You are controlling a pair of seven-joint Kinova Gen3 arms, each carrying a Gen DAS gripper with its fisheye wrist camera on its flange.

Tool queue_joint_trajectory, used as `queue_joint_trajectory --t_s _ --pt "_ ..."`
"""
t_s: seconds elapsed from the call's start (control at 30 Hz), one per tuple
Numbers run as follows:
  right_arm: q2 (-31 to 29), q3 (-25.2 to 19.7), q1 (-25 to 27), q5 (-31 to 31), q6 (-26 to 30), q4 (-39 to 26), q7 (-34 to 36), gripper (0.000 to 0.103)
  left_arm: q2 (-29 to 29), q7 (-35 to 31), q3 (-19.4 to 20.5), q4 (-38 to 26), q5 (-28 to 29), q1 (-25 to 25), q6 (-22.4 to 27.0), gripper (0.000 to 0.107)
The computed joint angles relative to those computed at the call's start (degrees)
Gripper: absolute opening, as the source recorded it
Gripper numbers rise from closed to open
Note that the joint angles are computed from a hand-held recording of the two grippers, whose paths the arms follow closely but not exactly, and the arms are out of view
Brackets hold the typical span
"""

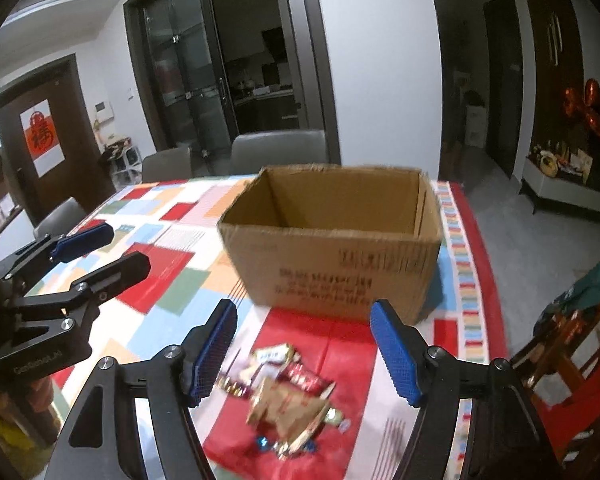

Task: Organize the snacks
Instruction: 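Open both tools to release the packets and pull back to the table, then grasp the purple-gold wrapped candy with the left tool while the right tool grasps the blue-foil candy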

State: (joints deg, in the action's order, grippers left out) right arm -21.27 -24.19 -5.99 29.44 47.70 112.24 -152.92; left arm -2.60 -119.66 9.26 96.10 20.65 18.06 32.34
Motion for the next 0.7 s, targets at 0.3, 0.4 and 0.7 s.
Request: queue_joint_trajectory --t_s 0.3,0.4,0.7 --pt "-0.3 -9.7 1.2 2.9 2.9 3.9 -13.1 0.070 -3.0 -9.5 -3.3 8.1 7.6 -0.4 -0.7 0.067" --pt "0.9 -11.2 0.0 3.7 4.5 4.6 -17.2 0.070 -3.0 -12.5 -4.4 9.8 9.8 -0.7 0.3 0.067" --pt "5.0 -8.5 -8.1 1.8 4.2 7.6 -21.8 0.070 -1.7 -18.0 -4.5 13.5 11.5 -2.3 1.1 0.067"
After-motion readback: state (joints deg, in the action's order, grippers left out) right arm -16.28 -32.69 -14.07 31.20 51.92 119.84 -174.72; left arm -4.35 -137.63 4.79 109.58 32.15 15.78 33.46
